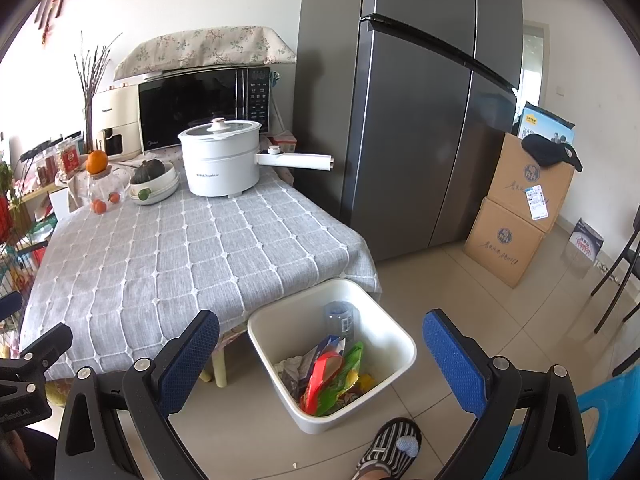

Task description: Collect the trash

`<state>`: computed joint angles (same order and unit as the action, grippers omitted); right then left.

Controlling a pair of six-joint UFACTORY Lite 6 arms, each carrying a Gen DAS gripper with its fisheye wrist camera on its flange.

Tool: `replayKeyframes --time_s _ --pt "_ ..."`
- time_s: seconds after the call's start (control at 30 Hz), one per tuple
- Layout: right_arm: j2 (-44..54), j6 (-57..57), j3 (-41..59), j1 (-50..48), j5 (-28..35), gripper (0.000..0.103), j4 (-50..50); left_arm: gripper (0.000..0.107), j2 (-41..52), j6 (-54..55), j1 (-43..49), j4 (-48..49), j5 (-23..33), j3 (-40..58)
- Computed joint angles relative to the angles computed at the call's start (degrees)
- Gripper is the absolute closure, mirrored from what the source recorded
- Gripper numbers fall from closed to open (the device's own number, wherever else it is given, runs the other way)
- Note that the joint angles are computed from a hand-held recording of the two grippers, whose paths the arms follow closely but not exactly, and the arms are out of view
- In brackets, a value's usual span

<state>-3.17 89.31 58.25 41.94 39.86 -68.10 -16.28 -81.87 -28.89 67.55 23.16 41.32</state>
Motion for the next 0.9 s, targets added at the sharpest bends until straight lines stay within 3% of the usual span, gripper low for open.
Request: replayKeyframes --time_s 0.5,0.9 --pt "0.11 -0.09 0.07 0.05 0.08 0.0 0.03 0.005 -0.09 0.66 -0.06 -0.72 0.18 0.03" --pt "-0.45 -0.51 -0.89 -0.74 -1.0 0.0 0.04 0.005 0.74 8.09 2.02 -8.41 -1.93 1.15"
